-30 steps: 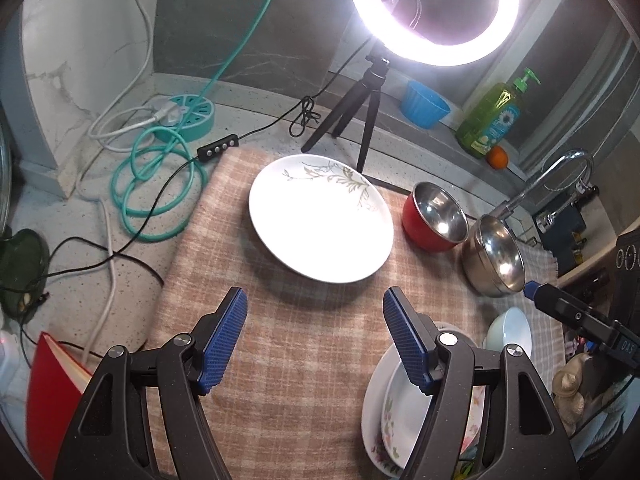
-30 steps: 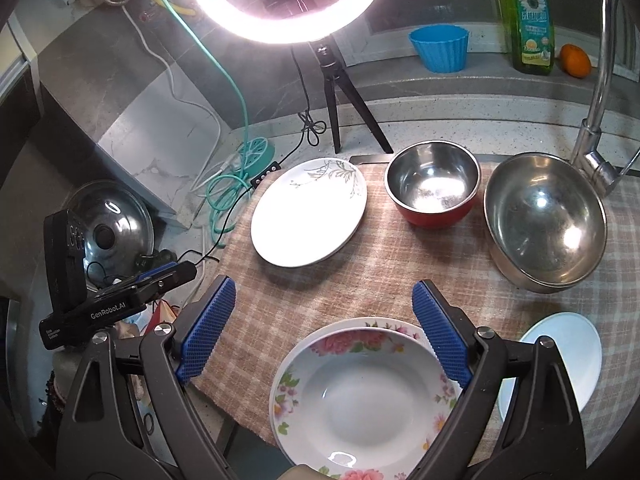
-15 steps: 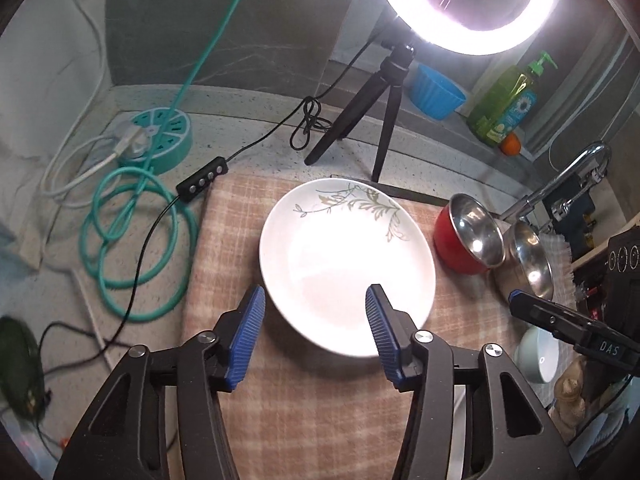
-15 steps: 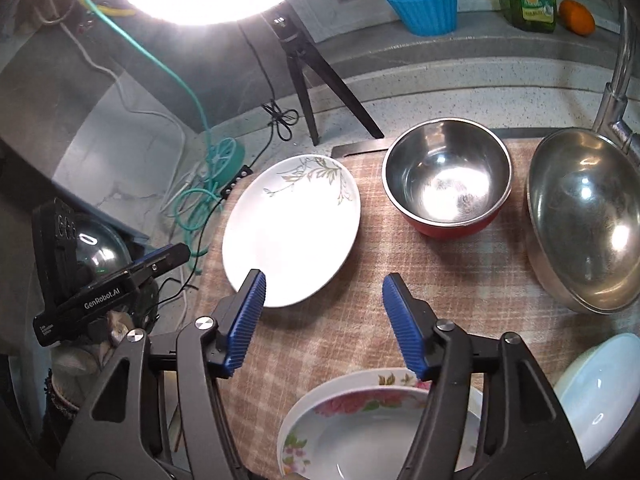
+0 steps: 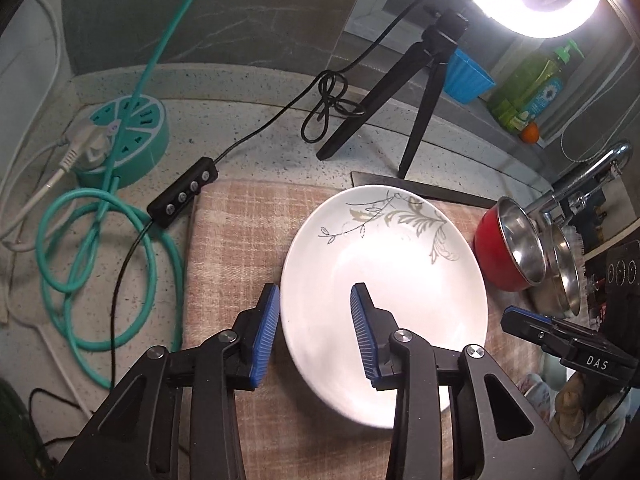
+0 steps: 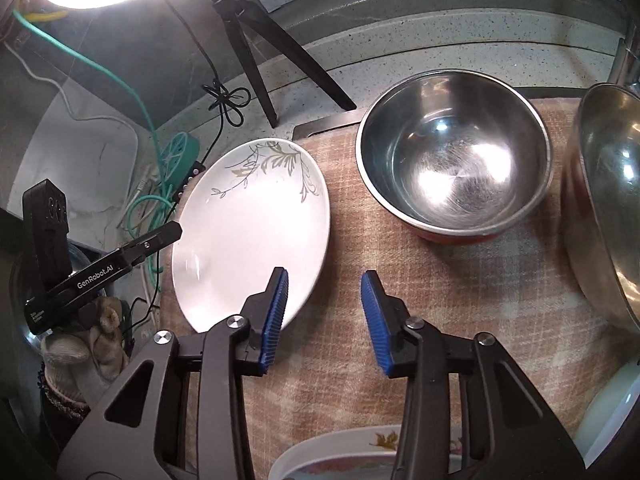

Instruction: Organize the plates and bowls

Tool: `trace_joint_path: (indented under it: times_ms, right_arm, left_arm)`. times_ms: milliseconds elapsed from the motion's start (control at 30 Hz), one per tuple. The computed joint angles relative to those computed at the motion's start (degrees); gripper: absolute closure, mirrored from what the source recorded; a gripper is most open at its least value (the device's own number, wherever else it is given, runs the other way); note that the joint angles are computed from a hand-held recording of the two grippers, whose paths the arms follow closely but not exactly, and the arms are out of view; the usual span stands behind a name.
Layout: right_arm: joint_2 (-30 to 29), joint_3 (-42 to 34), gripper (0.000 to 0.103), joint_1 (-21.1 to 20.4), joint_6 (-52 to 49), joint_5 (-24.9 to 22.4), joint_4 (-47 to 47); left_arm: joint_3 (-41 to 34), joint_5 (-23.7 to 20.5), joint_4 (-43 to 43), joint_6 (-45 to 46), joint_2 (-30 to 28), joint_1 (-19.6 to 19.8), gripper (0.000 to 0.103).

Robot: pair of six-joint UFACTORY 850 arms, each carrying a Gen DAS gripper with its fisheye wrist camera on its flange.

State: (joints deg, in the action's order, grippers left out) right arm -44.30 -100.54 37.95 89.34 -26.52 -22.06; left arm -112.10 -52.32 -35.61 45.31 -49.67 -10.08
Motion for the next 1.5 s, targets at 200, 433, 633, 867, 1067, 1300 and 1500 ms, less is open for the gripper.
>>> trace_joint_path:
  times_ms: [200,433,633,867,1067,1300,1500]
  right_arm:
    - [-2.87,-4.01,0.077,-0.57,-4.71,-1.01,3.44]
    - [-4.74,-6.28,0.086,-1.41,-7.92,-1.92,6.19]
    - [-6.07,-7.77,0.092,-2.05,-11.73,-2.7,9.41]
    - [-6.54,-8.56,0.093,-2.16,-12.71,-3.61,10.1]
    - [-6.01,-7.88,0.093,-1.81,-12.96,-3.01,10.74]
    - [-4.94,-7.57,0.093,-1.0,-13.4,-2.56,10.05]
    - [-2.08,-4.92,0.093,-0.39,-14.84,-0.59,10.24]
  left_arm:
    - [-2.56,-0.42,1.21,-1.01,-1.82,-0.1,0.075]
    - [-6.57,-2.36,2.14,-1.85,-4.57,-0.27,0.084]
    - [-8.94,-4.7,2.2,-2.69,-6.45,-0.26,0.089]
    - [-8.71,-4.37,2.28,-2.76,-6.2,-0.36,0.089]
    - [-5.53,-3.23,1.75,-2.37,-4.17,0.0,0.089]
    - [0.55,-0.73,-0.06,-1.33,0.37,0.86,0.089]
    - [8.35,2.71,-1.92,-0.65,6.5,1.4,0.089]
